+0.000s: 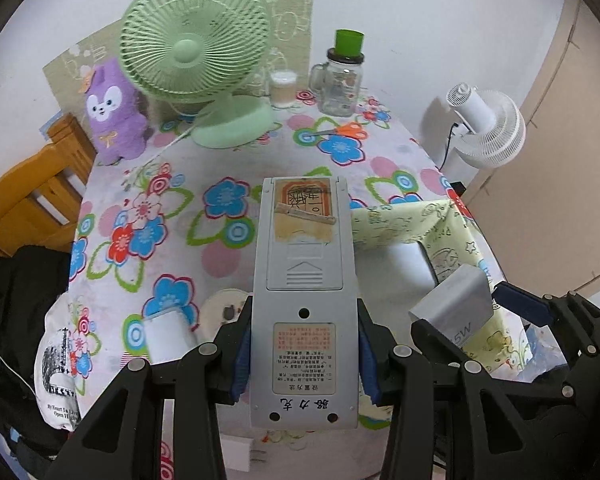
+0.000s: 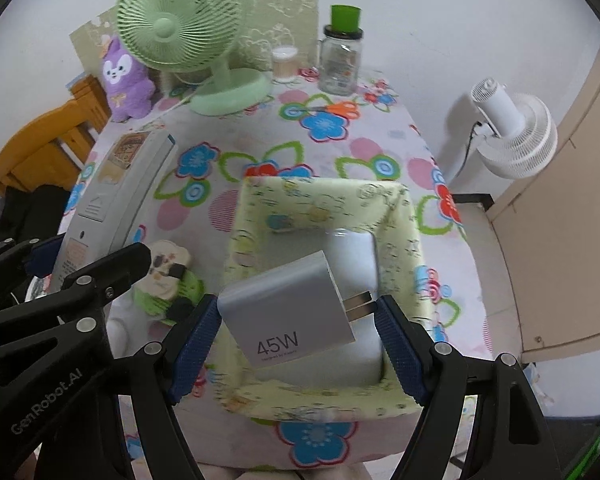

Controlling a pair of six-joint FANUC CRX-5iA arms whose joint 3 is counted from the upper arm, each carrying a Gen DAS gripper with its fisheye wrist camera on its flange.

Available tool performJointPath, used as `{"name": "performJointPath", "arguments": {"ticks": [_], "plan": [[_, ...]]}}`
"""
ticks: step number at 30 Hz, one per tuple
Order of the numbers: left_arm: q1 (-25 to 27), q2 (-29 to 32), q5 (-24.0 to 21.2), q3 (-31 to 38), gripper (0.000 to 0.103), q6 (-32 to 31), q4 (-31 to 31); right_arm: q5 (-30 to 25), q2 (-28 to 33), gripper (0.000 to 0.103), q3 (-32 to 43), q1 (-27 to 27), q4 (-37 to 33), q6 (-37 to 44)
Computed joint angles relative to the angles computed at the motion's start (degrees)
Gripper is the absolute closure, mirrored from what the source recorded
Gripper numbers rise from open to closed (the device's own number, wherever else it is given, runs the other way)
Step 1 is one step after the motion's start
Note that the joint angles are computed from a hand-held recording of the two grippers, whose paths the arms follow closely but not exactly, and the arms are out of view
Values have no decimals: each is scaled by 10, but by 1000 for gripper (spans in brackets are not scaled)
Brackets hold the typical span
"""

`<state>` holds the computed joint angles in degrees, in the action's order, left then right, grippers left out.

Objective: Organize rigid objects
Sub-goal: 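Carry both items to the fabric box and lower the device inside with the left gripper, then open the left gripper to release the device while the right gripper holds the charger over the box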

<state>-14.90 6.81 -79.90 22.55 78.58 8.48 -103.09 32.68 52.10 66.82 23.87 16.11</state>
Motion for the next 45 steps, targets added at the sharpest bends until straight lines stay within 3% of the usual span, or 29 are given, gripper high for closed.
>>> {"name": "performJointPath", "arguments": {"ticks": [22,28,38,45], "plan": [[-86,56,-18,38,58,121,-58,67,-160,23,-242,-34,-10,4],[-100,67,-19,25,58,138,-40,82,-169,23,-260,-49,-18,25],[-118,84,-32,23,58,168,-65,95,-170,23,-269,-53,-35,47],[-118,79,-23,20,49,156,-62,87,-163,23,-259,-48,-35,45]]}}
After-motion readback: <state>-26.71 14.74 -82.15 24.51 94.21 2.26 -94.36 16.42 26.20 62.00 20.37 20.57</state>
